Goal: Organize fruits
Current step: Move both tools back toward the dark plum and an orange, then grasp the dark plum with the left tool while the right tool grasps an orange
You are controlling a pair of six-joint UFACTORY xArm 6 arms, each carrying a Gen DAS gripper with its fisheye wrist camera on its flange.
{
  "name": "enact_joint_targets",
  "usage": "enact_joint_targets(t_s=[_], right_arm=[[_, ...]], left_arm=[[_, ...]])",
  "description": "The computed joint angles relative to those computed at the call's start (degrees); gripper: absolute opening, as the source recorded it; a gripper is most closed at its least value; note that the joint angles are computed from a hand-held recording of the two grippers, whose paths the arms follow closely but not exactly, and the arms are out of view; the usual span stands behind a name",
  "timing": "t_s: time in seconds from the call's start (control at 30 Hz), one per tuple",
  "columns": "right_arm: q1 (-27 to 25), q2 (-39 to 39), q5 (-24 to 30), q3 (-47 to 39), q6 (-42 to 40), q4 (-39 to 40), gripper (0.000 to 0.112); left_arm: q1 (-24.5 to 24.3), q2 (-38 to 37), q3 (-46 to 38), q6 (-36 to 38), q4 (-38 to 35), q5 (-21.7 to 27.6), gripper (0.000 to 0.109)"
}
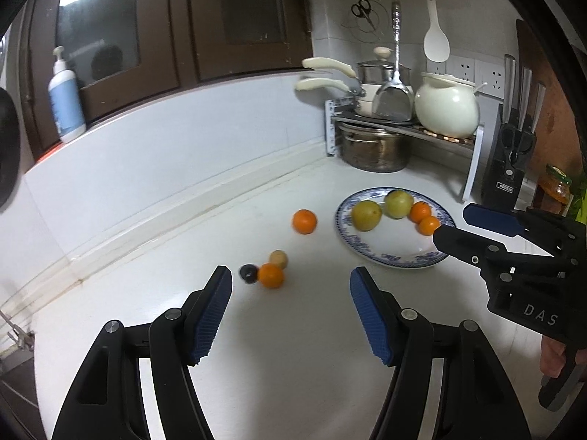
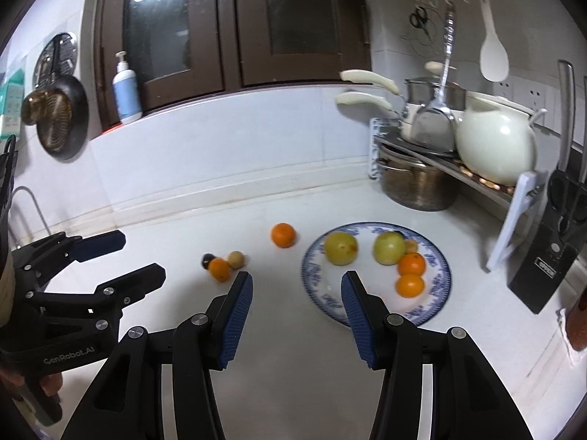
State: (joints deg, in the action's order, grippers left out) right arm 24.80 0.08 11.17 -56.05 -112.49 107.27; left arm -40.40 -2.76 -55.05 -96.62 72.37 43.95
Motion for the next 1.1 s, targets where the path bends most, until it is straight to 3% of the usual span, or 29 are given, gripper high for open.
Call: enact_joint_targets(t_s=[0.17, 0.5, 0.83, 0.97, 1.1], right_arm=[[2.55, -0.41, -0.99, 0.53, -2.29, 2.63, 0.051], [8.08, 1.58, -4.44, -1.68, -11.41, 11.82, 0.051], [12.01, 7.39, -7.73, -7.83, -17.90, 17.70, 0.051], [13.09, 10.74, -9.18, -10.88, -15.64, 15.62, 0.051], [13.90, 14.38, -10.09, -13.45, -8.02, 8.69, 0.051]], left_arm=[[0.26, -3.26, 3.85, -1.45, 2.24, 0.94, 0.066], [4.16, -8.43, 10.98, 0.05, 8.28, -2.63, 0.066], [14.14, -7.88, 12.43, 2.09, 18.42, -16.70, 0.058], [18.50, -4.63, 9.97, 2.94, 22.62, -23.64, 0.052], [22.46, -0.61, 6.62, 3.66, 27.07, -29.96, 0.051]])
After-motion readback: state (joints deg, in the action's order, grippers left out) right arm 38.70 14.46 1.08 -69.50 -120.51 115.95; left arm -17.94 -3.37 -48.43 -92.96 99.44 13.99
